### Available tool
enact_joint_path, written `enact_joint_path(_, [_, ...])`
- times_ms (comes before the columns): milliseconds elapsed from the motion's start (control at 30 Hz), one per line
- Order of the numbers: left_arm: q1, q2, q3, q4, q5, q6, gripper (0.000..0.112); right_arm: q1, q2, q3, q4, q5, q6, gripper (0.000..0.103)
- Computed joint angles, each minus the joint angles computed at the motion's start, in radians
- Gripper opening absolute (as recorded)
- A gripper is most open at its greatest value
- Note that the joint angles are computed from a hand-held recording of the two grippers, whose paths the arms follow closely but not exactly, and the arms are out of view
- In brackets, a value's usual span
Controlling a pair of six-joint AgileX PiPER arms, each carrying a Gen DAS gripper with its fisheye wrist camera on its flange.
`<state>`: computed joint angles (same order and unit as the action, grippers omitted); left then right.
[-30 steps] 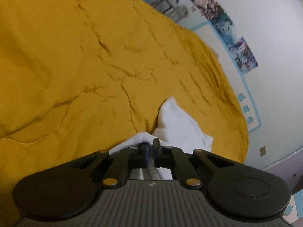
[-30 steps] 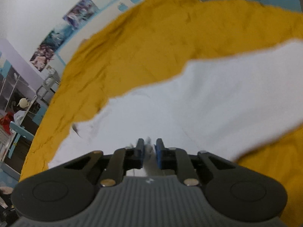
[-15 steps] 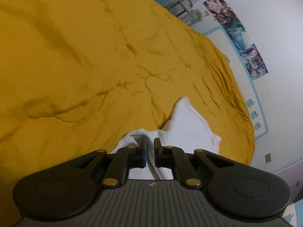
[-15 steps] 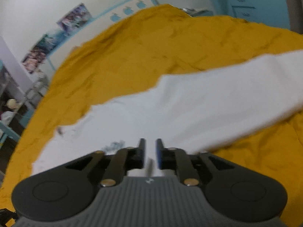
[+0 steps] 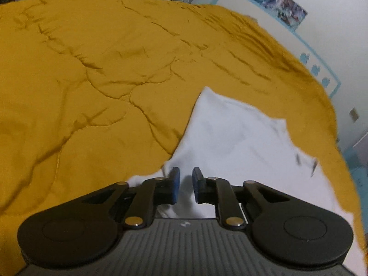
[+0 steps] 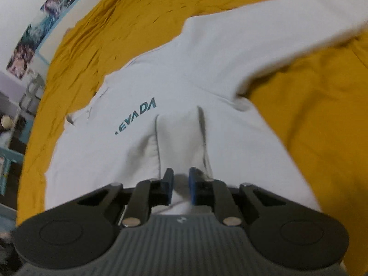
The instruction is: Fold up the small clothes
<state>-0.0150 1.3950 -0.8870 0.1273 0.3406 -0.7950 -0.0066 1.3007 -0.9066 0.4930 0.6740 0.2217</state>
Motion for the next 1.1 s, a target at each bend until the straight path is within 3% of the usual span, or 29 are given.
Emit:
enact_joint_path(67, [-0.037,-0.022,-0.034,0.083,0.056,-0.079,0.022,-0.084,-0.065,0.010,0.050,0.060,-0.073,0.037])
enact_joint_path(100, [-0.060,-0.039,-0.044,0.115,0.077,-0.102,0.028,-0.136,-0.111,0.015,0.034,0.059,-0.089,0.040])
enact_joint_path(233, [-0.179,-0.096,-0.082,0.173,0.102,-0.108,0.034,-0.435,-0.204,-0.003,0.045,0.068,-0.189,0.045])
enact_joint_path(267, [-0.227,-0.103,-0.094,0.209,0.106,-0.131,0.040,-0.523,-0.201,-0.014,0.064,0.068,-0.218,0.047])
enact_joint_path(300, [-0.272,-0.106,-0.105,0.233,0.109,-0.145,0.050,-0.616,-0.183,-0.028,0.099,0.069,-0.269,0.047])
enact_joint_path(367, [-0.350,-0.099,-0.129,0.213,0.100,-0.108,0.059,-0.771,-0.128,-0.058,0.182,0.058,-0.366,0.049])
enact_joint_path(467, [-0.447,-0.070,-0.144,0.153,0.057,-0.035,0.062,-0.936,-0.027,-0.099,0.346,0.032,-0.513,0.049])
enact_joint_path(567, [-0.538,-0.013,-0.162,0.205,0.045,-0.050,0.062,-0.927,0.068,-0.172,0.294,-0.044,-0.464,0.050])
enact_joint_path(700, [-0.602,0.065,-0.197,0.273,0.056,-0.122,0.062,-0.942,0.161,-0.217,0.215,-0.053,-0.382,0.051])
enact_joint_path(833, [-0.574,0.112,-0.222,0.174,0.062,-0.052,0.062,-0.976,0.228,-0.221,0.233,-0.036,-0.328,0.051])
enact_joint_path(967, [-0.554,0.134,-0.220,0.133,0.071,-0.019,0.062,-0.951,0.264,-0.215,0.241,-0.138,-0.345,0.053])
enact_joint_path(1100, [-0.542,0.149,-0.212,0.091,0.079,0.020,0.062,-0.933,0.298,-0.200,0.373,-0.264,-0.431,0.061])
